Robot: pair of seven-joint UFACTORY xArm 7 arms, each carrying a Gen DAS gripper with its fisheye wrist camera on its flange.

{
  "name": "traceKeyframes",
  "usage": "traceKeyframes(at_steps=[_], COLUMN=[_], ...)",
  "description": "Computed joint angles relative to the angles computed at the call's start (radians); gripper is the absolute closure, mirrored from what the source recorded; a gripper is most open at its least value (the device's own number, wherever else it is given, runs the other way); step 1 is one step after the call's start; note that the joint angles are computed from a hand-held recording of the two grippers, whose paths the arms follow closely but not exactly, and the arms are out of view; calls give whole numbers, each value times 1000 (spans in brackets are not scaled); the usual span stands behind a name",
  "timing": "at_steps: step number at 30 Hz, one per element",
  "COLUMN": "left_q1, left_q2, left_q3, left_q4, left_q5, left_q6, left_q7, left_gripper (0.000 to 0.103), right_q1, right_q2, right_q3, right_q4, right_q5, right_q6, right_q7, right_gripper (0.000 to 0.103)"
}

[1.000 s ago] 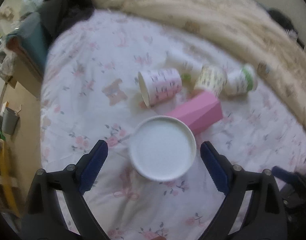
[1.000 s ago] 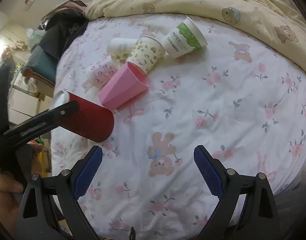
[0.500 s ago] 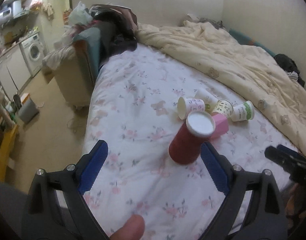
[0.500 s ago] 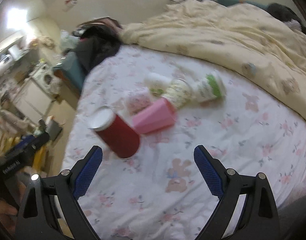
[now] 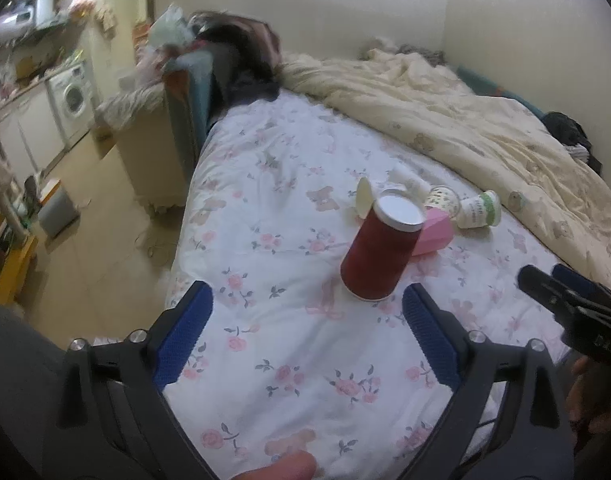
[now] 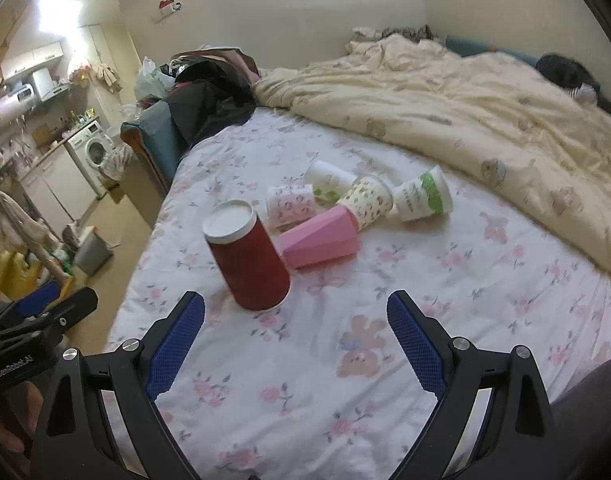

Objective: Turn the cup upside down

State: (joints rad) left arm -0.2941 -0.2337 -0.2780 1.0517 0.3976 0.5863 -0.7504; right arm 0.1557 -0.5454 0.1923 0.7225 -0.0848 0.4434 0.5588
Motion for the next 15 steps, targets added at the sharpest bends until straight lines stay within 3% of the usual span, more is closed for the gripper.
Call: traceKeyframes(at_steps=[3,15], left_q1=[-6,-18], left_q2=[16,32], left_q3=[15,6], left_q4=[2,18], left_q5=[-45,-7], left_q6=[-14,12], left_q7=[4,-12], left_gripper=[3,2], right_q1=[-20,-27], right_q2=[8,6], right_q3=[21,26], right_q4=[7,4], right_q5=[-24,-58], right_q6=[-1,-3], right_q7=[22,41], right_gripper=[4,1])
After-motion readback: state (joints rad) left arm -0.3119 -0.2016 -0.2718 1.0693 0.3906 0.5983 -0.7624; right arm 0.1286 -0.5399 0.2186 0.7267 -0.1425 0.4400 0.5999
